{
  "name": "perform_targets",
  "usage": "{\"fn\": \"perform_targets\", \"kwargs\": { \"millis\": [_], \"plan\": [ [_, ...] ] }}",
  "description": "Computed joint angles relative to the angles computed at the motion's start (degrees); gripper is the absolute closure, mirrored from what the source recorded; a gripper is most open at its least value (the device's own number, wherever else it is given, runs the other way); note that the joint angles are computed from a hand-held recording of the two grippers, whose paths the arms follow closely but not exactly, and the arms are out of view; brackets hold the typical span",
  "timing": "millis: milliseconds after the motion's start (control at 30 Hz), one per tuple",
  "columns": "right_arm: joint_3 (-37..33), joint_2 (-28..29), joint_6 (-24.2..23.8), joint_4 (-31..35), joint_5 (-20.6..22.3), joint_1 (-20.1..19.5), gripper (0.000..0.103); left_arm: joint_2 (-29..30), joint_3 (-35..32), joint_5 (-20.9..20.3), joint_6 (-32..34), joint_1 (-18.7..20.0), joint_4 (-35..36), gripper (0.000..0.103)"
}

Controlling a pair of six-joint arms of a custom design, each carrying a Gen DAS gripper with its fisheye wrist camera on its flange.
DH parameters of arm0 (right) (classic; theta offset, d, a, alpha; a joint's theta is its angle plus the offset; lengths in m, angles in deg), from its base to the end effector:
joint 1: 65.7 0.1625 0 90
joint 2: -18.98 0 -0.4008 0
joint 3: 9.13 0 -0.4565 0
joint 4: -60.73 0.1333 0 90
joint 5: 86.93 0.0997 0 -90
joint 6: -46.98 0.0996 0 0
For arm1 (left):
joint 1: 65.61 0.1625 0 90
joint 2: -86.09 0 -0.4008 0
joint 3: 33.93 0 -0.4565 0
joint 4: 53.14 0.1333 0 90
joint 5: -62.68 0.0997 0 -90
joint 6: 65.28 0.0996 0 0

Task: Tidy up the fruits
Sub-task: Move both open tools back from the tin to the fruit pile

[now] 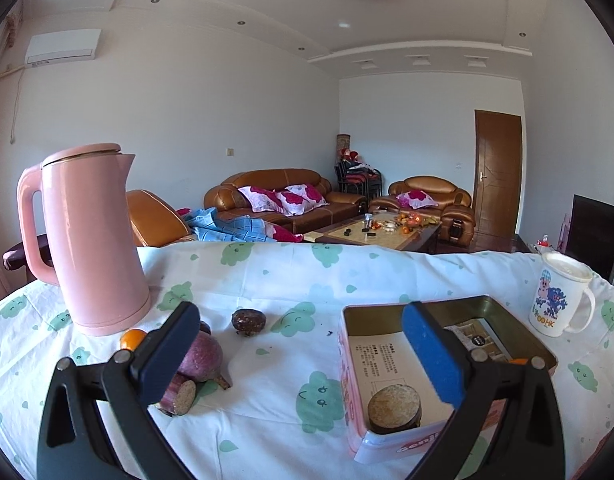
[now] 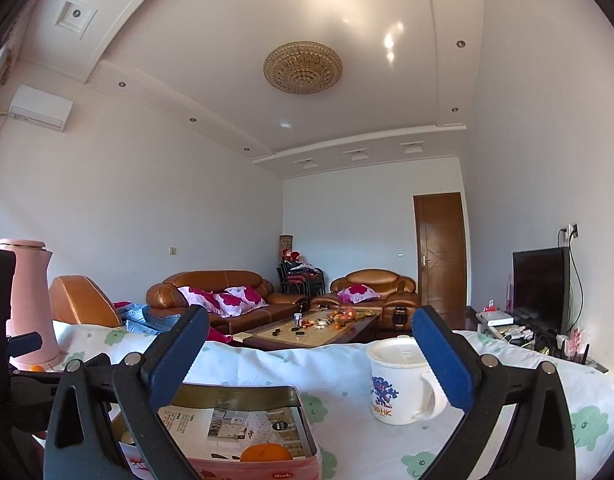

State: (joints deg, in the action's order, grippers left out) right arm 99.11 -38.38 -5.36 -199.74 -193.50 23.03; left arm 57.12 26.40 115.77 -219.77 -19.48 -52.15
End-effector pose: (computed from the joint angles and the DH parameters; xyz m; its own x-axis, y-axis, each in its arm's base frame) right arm 0.0929 -0.5402 0.2797 -0.5734 0.5553 0.6024 -0.7609 -0.0885 -0.6428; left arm -0.3836 -0.6777 -0.0078 -0.6779 0.3361 -0.6539 0.7344 0.2670 -0.6240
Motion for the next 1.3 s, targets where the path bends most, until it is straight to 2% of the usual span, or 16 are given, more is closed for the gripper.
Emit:
{"fn": "perform_targets", "kwargs": {
  "millis": [67, 167, 467, 567, 800, 900, 1067, 1167, 1300],
  "plan": [
    [-0.70, 0.45, -1.36, 0.73, -0.61, 0.27, 0.001, 0.11, -0.13, 0.42, 0.17, 0.00, 0.60, 0.000],
    [-0.90, 0.34, -1.01, 1.55, -0.95, 0.17, 0.001, 0.12, -0.46, 1.04, -0.40, 0.09, 2.11, 0.000],
    [1.15, -0.36, 2.08, -2.02, 2.75, -0.56, 0.001, -0.11, -0.53, 1.73, -1.11, 0.10, 4.98, 0.000],
    [0.73, -0.16, 1.78, -1.85, 2.05, -0.38, 0.001, -0.69, 0.23, 2.55, -1.12, 0.16, 5.53, 0.000],
    [-2.23, 1.88, -1.70, -0.56, -2.74, 1.51, 0.001, -1.55, -0.11, 1.09, -1.15, 1.22, 7.39, 0.000],
    [-2.51, 2.20, 2.06, 1.98, -4.34, 2.35, 0.001, -1.87, -0.72, 0.29, 1.11, 2.17, 7.45, 0.000],
    [-4.33, 3.60, 10.22, 9.54, -9.03, 3.99, 0.001, -4.20, 1.44, -0.53, 7.47, 3.63, 2.26, 0.000],
    [-5.96, 4.90, 12.48, 13.76, -11.68, 4.97, 0.001, -4.92, 1.59, -0.48, 10.85, 4.65, 1.12, 0.000],
    [-8.58, 7.40, 13.49, 17.08, -15.04, 6.45, 0.001, -4.60, -1.22, -0.79, 10.33, 6.29, 4.35, 0.000]
  ]
}}
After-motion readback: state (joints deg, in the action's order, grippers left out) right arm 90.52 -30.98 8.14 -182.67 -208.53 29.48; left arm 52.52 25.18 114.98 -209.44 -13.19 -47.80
